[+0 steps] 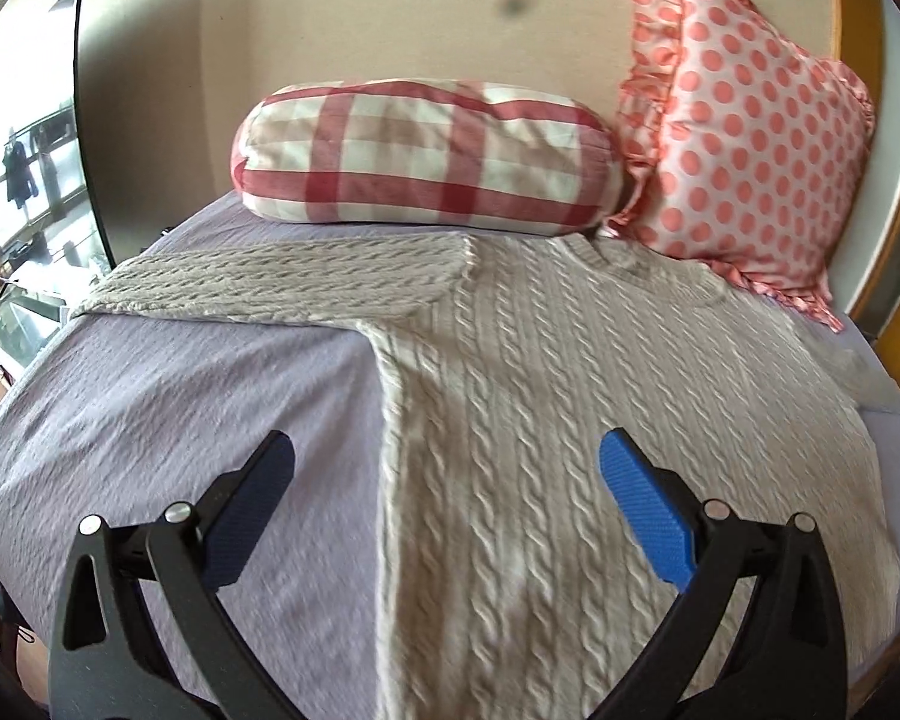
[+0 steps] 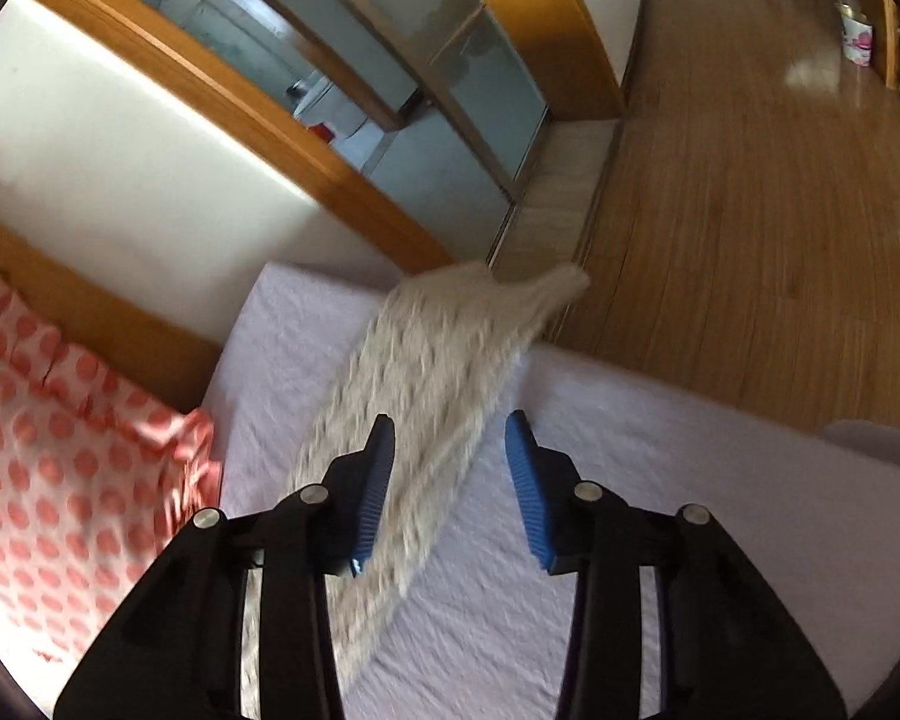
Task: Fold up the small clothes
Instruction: 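Grasp a sweater sleeve with the right tool and fold it across the back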
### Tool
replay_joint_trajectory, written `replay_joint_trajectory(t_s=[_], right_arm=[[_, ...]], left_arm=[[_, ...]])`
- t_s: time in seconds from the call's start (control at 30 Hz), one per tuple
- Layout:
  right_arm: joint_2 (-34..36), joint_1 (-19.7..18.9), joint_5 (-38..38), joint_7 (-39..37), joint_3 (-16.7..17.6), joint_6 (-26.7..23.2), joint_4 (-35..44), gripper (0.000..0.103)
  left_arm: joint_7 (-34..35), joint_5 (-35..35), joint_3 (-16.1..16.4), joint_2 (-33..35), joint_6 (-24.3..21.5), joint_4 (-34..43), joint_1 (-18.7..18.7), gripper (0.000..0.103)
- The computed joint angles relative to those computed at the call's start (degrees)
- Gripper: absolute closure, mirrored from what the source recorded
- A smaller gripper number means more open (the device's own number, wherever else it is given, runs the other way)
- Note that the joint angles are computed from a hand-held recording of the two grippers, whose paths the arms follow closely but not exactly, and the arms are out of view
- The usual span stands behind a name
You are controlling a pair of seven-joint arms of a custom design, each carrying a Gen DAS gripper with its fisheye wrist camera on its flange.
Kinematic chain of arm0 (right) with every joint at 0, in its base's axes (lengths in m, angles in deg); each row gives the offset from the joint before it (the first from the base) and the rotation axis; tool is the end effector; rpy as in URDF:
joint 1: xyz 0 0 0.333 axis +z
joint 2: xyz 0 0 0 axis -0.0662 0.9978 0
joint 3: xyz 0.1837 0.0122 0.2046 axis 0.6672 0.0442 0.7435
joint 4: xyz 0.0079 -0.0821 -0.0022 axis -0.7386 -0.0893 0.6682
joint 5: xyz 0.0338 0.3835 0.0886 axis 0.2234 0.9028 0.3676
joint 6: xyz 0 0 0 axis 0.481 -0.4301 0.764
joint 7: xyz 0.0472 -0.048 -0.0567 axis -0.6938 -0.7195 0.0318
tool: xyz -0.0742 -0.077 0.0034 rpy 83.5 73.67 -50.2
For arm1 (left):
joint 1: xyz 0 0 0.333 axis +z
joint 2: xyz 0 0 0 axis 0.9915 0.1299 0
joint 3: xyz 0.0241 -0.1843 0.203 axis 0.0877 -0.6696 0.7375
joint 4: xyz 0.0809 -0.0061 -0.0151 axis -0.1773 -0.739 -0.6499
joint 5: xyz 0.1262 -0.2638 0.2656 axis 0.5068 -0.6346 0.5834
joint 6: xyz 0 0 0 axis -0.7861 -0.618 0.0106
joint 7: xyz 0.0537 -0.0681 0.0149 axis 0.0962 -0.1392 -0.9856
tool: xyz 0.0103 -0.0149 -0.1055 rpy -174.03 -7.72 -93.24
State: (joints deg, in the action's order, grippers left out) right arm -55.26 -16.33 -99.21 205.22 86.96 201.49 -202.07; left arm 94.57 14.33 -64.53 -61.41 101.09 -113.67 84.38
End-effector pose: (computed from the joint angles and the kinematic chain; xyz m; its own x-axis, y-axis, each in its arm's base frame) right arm 0.5010 -0.0986 0.4239 -0.8059 -0.2894 -0.5165 -0.1045 0.9282 -0.3571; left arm 0.4773 0.1378 0.4640 -0.0118 -0.9973 0.0729 -0.6582 -0.0471 -0.7513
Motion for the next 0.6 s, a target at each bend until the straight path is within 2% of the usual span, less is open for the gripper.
replay_joint_trajectory(t_s=[0.03, 0.07, 0.1, 0.13, 0.17, 0.2, 0.23, 0.3, 0.37, 0.47, 0.5, 0.57, 0.6], right_arm=[[0.85, -1.25, -2.0, 2.2, 0.78, 0.37, 0.67, 0.072], [0.93, -1.96, -3.61, 3.14, 0.82, 0.71, 0.56, 0.086], [1.63, -2.45, -5.42, 3.93, 1.24, -0.39, 1.41, 0.093], [1.95, -2.43, -6.72, 4.37, 1.25, -1.33, 1.99, 0.093], [1.14, -2.33, -7.65, 4.77, 0.77, -0.2, 1.14, 0.094], [0.67, -3.38, -11.24, 7.5, 1.84, 1.16, 1.02, 0.094], [-0.13, -5.4, -18.01, 11.73, 4.27, 1.73, 1.72, 0.094], [-0.02, -5.74, -26.77, 14.5, 6.83, 0.95, 5.25, 0.095], [0.39, -3.49, -32.05, 13.03, 8.25, 0.73, 9.67, 0.095], [3.95, 2.81, -34.51, 6.68, 10.19, 2.61, 18.61, 0.095], [5.94, 5.19, -33.27, 3.44, 10.33, 3.82, 21.43, 0.095], [12.79, 11.61, -24.42, -9.82, 11.47, 5.52, 29.34, 0.095], [15.63, 13.61, -20.32, -15.34, 12.13, 5.78, 32.17, 0.095]], left_arm=[[-0.13, 0.09, -0.03, 0.5, 0.33, 0.33, 0.13, 0.002], [-0.22, 0.0, 0.08, 1.14, 0.56, 0.83, 0.23, 0.002], [-0.11, -0.28, 0.28, 1.64, 0.52, 1.26, 0.31, 0.002], [-0.42, -0.44, 0.38, 2.23, 0.25, 1.82, 0.67, 0.002], [-0.52, -0.62, 0.45, 2.57, -0.11, 2.21, 1.05, 0.002], [-0.69, -0.77, 0.49, 2.94, -0.41, 2.6, 1.55, 0.002], [-0.75, -0.89, 0.39, 3.13, -0.45, 2.75, 2.0, 0.002], [-0.38, -1.55, 0.72, 3.84, -0.06, 3.49, 2.97, 0.002], [-0.22, -2.22, 0.96, 4.58, 0.2, 4.47, 3.94, 0.002], [-1.63, -2.78, 1.11, 6.45, -1.09, 7.07, 6.01, 0.002], [-2.71, -2.4, 0.81, 7.21, -1.68, 7.99, 6.97, 0.002], [-4.89, -1.63, 0.45, 9.45, -3.82, 10.74, 8.96, 0.002], [-6.54, -0.71, 0.06, 10.82, -4.89, 12.38, 10.16, 0.002]])
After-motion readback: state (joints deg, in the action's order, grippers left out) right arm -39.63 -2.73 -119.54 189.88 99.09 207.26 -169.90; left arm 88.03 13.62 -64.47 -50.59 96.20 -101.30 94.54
